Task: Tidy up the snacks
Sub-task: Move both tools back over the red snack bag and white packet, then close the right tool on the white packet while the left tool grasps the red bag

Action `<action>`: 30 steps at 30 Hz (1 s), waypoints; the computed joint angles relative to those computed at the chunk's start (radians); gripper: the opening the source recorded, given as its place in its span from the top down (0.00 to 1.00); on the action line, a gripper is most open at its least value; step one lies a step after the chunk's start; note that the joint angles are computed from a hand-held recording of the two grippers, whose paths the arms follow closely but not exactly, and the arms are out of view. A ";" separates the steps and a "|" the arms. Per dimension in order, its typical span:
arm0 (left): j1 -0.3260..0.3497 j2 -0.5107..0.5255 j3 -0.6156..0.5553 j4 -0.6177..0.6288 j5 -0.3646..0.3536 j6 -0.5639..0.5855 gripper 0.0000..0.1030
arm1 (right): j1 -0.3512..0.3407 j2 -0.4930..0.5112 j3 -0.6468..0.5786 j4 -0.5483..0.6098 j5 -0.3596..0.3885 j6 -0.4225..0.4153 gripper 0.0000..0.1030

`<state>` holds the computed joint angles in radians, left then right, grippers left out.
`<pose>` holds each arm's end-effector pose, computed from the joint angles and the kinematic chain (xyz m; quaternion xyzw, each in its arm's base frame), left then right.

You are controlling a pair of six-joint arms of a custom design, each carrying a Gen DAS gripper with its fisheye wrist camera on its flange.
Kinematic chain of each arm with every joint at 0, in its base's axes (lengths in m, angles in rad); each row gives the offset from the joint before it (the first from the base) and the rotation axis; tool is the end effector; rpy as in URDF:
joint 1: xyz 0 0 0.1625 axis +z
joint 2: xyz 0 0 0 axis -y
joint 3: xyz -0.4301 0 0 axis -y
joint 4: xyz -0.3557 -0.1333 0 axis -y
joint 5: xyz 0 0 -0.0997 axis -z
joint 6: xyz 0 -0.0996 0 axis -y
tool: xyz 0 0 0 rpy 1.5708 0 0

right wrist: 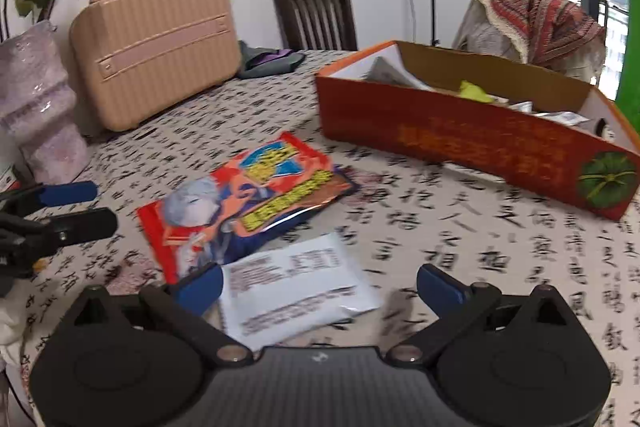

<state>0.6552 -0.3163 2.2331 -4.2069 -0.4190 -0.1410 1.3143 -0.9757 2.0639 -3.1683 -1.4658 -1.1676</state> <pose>-0.1724 -0.4154 -0.0031 0.1190 0.7993 -0.5119 0.2915 0.0017 -0.5603 0.1657 0.4371 -0.8620 0.2236 0.1259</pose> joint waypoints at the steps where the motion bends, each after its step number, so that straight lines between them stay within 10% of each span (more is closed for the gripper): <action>1: 0.005 -0.004 0.009 -0.009 -0.018 -0.008 0.00 | 0.002 0.006 0.005 -0.011 -0.007 -0.007 0.00; 15: 0.025 -0.029 0.015 0.055 -0.066 -0.039 0.00 | 0.020 0.074 -0.002 -0.138 -0.055 -0.038 0.00; 21: 0.026 -0.032 0.017 0.068 -0.065 -0.055 0.00 | 0.008 0.059 0.007 -0.143 -0.025 -0.027 0.30; 30: 0.025 -0.043 0.013 0.122 -0.047 -0.093 0.00 | -0.018 0.032 0.028 -0.141 0.014 -0.033 0.36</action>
